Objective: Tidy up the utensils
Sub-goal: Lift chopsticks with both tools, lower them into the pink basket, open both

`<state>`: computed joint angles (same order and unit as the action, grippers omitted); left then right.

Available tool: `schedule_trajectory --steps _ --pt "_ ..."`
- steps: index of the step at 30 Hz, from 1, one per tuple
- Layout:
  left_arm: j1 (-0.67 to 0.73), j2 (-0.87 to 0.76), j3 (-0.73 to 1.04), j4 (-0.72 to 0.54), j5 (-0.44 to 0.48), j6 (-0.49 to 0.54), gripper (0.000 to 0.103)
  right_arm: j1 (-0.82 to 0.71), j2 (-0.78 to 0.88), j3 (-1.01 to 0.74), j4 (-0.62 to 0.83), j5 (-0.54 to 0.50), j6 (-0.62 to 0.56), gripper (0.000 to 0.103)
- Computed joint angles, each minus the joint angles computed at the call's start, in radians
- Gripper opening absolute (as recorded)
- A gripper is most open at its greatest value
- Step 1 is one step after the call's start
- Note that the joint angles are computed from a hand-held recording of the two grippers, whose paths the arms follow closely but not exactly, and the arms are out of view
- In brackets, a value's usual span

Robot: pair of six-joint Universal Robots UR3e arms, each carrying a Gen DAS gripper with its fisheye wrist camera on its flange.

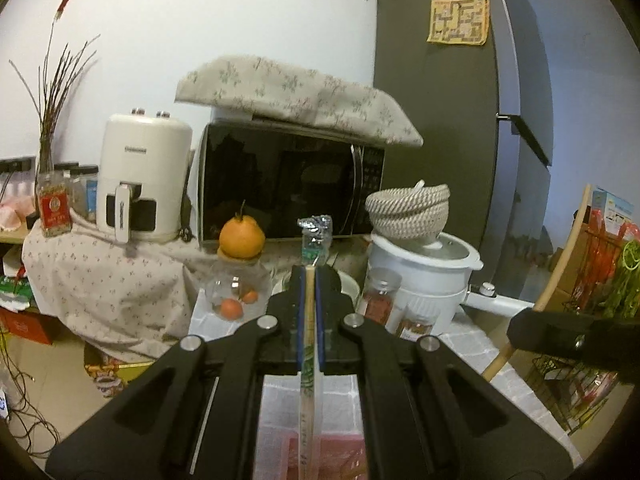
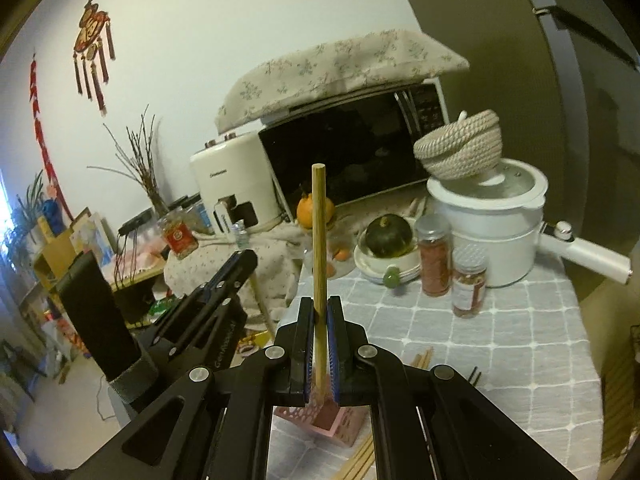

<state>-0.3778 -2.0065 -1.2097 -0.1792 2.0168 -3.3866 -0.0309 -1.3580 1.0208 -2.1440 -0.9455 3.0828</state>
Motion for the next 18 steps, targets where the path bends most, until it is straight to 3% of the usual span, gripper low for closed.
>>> schedule_trajectory --steps 18 --pt "0.063 0.069 -0.106 -0.108 -0.135 -0.074 0.006 0.044 0.095 0.074 -0.044 -0.031 -0.015 0.007"
